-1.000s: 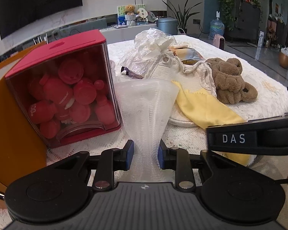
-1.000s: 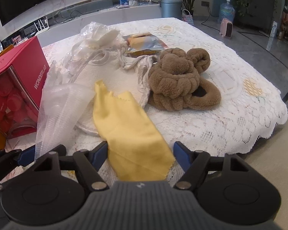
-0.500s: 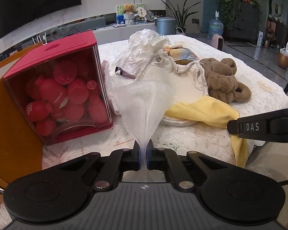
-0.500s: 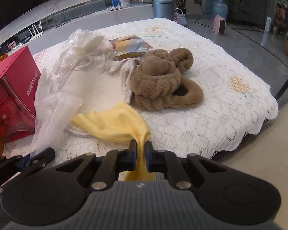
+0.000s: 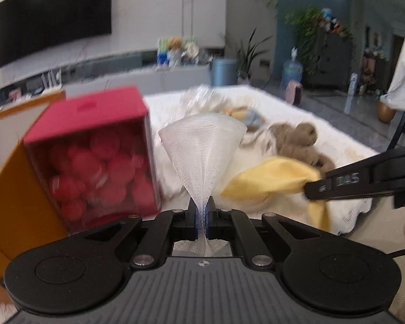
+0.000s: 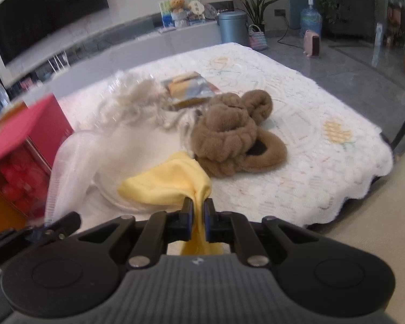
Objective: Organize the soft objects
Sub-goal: 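Carry the mesh bag and yellow cloth with both tools over the cardboard box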
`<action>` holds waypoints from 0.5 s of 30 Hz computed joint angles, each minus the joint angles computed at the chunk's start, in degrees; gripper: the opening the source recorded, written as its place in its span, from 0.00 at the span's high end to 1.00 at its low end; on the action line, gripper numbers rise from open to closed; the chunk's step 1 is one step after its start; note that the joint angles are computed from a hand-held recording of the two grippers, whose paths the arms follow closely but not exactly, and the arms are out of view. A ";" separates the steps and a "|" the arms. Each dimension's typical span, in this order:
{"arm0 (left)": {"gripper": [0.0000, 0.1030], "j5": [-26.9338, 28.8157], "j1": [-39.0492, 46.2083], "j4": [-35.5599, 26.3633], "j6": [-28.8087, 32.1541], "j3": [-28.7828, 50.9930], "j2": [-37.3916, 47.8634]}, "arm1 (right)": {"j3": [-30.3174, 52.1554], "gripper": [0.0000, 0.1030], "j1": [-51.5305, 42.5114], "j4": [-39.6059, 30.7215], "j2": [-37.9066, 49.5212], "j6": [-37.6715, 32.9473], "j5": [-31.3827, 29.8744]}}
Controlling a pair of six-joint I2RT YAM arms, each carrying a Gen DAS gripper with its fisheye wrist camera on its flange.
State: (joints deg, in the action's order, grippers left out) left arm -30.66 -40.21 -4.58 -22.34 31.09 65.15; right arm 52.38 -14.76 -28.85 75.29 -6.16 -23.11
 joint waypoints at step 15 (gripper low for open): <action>0.95 1.41 4.47 -13.14 -3.07 4.77 -19.07 | 5.09 0.94 -5.98 -5.85 -9.26 3.51 -16.48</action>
State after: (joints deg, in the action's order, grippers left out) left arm -29.25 -35.74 -17.71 -25.42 35.86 46.08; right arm 57.48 -20.74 -34.70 66.03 -2.64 -39.58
